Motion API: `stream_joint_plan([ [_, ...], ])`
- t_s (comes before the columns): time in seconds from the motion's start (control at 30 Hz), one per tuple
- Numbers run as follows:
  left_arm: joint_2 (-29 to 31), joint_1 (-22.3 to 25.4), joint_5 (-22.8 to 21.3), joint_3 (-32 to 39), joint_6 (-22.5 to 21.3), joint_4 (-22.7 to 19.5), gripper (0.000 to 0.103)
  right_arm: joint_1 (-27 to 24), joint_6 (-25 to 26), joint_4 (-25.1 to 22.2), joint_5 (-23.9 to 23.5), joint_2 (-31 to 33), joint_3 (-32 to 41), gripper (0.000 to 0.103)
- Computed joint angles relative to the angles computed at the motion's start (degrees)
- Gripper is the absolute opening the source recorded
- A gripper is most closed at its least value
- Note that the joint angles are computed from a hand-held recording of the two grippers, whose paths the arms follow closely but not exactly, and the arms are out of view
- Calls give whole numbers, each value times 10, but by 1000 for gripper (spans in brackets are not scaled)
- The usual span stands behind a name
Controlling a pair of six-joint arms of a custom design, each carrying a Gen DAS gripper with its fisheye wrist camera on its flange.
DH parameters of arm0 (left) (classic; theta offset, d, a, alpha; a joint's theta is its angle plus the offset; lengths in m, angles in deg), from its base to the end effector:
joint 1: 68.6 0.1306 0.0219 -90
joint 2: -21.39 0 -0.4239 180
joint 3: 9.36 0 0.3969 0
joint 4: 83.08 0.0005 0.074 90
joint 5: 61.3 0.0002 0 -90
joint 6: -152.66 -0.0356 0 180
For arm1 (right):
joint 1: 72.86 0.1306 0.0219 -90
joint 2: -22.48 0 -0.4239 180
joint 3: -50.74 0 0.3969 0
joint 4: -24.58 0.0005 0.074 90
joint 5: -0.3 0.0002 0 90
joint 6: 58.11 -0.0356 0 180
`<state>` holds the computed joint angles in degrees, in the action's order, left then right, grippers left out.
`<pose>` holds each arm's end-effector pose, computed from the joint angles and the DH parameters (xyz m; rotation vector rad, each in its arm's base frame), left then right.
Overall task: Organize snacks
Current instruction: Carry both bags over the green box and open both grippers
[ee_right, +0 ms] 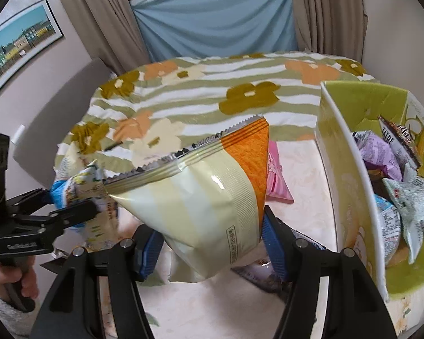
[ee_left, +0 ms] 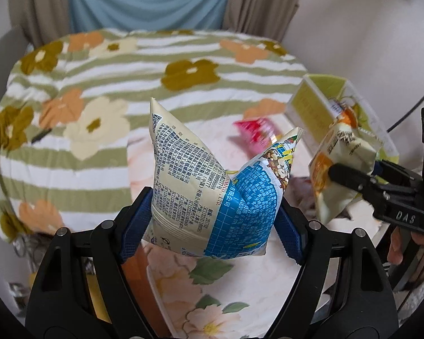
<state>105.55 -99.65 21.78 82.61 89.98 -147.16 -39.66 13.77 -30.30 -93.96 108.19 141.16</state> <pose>0.3725 -0.2198 0.5152 0.0364 2.5602 -0.2433 0.3802 0.2513 0.5017 -0.3621 2.4783 0.4769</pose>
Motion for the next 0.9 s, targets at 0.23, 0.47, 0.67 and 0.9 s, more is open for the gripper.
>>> stream_joint_plan([
  [0.23,34,-25,2,69,-20,9,78,-7,3,-30,30,-26,23,60],
  [0.47,110,-60,-7,177,-18,-4,78,-62,18,-37,21,-49,32,60],
  [0.67,220,-98,-39,323,11,-37,78,-151,79,-49,-31,-44,52,60],
  [0.9,406,-129,-62,596,45,-140,78,-270,195,-71,-114,-6,93,60],
])
